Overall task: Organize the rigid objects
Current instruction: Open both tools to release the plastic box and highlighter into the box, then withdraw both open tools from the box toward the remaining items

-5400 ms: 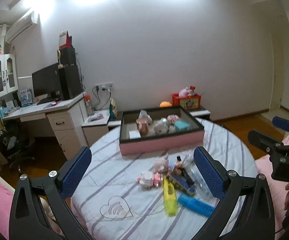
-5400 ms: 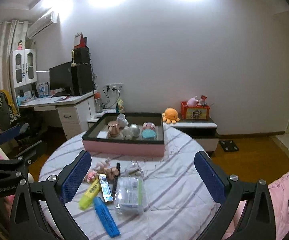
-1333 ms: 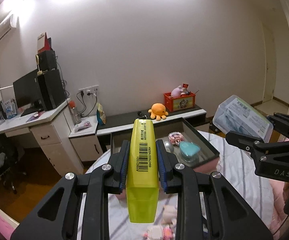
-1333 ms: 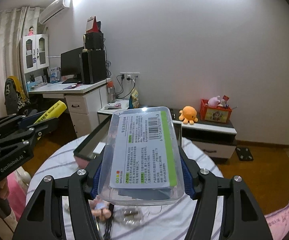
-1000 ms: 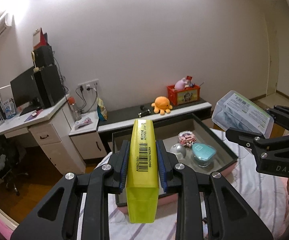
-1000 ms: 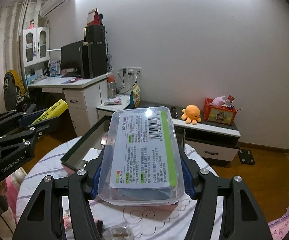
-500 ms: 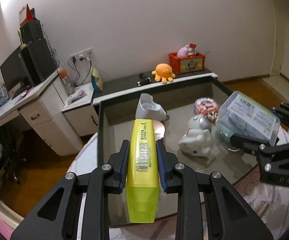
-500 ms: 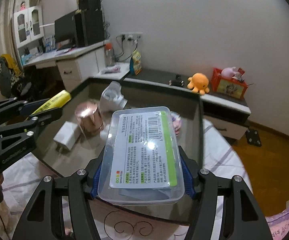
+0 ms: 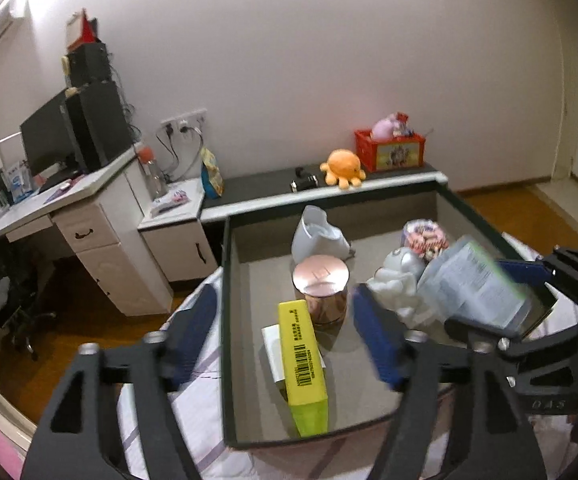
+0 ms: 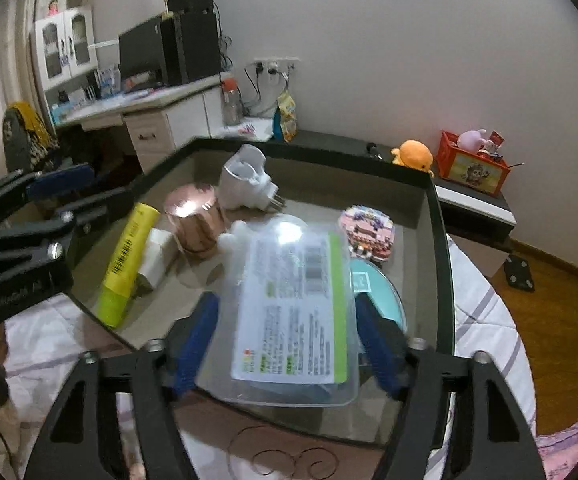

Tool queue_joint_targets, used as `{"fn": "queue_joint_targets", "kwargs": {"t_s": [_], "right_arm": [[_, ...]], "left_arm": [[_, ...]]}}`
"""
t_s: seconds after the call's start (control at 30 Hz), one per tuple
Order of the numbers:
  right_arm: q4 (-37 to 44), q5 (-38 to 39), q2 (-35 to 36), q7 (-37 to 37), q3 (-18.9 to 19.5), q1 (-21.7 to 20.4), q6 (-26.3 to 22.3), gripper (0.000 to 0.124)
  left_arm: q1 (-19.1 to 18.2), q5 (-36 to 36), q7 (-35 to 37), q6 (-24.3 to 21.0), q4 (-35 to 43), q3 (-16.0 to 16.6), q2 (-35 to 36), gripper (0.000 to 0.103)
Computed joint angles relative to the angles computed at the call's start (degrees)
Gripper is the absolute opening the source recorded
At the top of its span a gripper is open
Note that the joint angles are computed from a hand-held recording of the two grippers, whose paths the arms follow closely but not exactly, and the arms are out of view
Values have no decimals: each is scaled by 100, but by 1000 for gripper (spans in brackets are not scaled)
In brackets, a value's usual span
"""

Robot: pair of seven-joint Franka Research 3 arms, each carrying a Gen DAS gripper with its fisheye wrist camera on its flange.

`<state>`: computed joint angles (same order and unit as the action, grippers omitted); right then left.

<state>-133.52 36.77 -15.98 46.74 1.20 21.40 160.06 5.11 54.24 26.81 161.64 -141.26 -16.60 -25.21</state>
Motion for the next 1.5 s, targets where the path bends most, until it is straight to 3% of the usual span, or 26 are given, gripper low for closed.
{"fn": "queue_joint_targets", "kwargs": {"t_s": [0.17,0.57,0.83,1.07,1.23,1.5], "right_arm": [[-205,22,-348,74,39,35,255,83],[-980,-600,-1591,1084,142,-129,846,87],[-1845,-980,-3023,1518,74,-110,920,87],[-2461,-1355,-4204,1944,211,-304,586,87],[-2914,-1552,-4953,2269,314,-420,357,87],[-3178,-1756,-5410,2554,292,-432,-183,87]], "left_arm": [[88,141,-314,21,-264,-131,-646,103],[-366,-599,166,-495,-788,-203,-1998,103],[-891,-1254,214,-965,-1448,-452,-3424,103],[-1484,-1608,194,-1835,-1722,-875,-4273,103],[-1964,-1801,236,-2233,-1861,-909,-4513,103],[-2435,-1963,281,-2634,-1934,-935,-4566,103]]}}
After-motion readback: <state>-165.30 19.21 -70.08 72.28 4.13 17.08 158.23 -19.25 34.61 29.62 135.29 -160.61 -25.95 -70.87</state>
